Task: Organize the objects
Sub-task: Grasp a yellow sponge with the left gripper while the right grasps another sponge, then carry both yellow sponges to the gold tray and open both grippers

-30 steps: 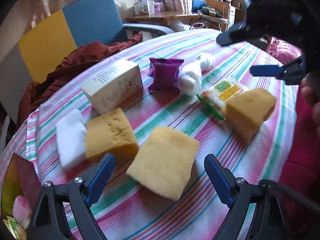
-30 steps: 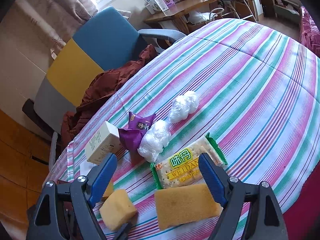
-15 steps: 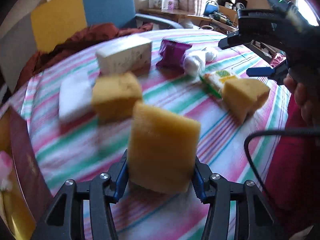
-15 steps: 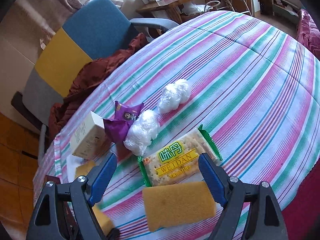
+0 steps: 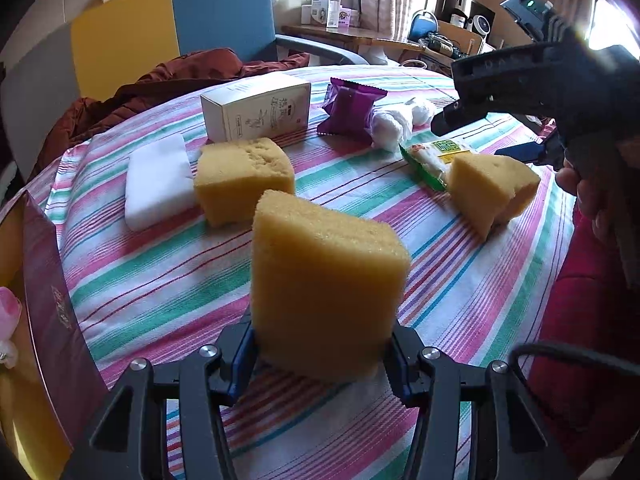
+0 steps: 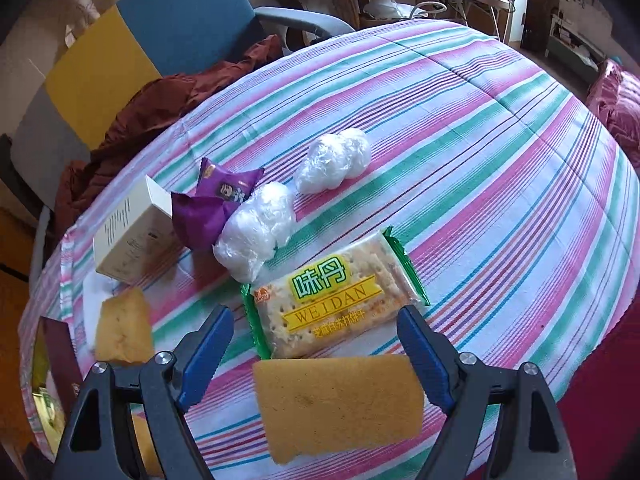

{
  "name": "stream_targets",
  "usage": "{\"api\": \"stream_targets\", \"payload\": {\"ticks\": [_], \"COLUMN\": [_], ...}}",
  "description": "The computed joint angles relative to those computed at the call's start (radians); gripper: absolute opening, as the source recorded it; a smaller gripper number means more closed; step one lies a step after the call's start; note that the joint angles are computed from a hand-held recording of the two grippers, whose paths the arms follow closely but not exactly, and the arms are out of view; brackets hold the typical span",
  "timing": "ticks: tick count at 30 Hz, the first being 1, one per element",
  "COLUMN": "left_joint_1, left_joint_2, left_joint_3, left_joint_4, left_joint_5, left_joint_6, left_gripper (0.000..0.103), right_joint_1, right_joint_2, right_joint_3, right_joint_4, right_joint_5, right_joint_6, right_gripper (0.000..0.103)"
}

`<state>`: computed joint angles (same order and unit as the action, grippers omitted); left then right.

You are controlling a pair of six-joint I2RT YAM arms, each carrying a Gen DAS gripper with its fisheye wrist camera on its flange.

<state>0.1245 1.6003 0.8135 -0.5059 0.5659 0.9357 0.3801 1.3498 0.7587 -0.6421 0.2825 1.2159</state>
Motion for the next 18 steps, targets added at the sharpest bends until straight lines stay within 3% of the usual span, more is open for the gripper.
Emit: {"api": "stream_targets", "payload": {"ticks": [7,12,18], "left_joint_1": [0.079,0.156,0.262], "left_joint_2": [-0.023,-0.076,-0.105], "left_joint_3": [0.029,0.046,0.108], "left_joint_4": [-0.129,-0.281,-0.471], "left_joint_5": [0.04,0.108,0.179], "left_joint_6": [0.076,0.195,0.369], "left_gripper": [0.052,0.052,0.053], "right_joint_1": [0.015,0.008,0.028], "right_joint_2": [-0.02,0.127,0.081], "right_joint_3": [-0.008,0.083,0.105], "right_joint_4": [-0.008,-0.082,-0.134], "right_joint_5": [0.029,0.01,-0.015], "right_joint_6": [0.01,-0.028,-0.069], "right_gripper": [0.085,0.086,0.086]}}
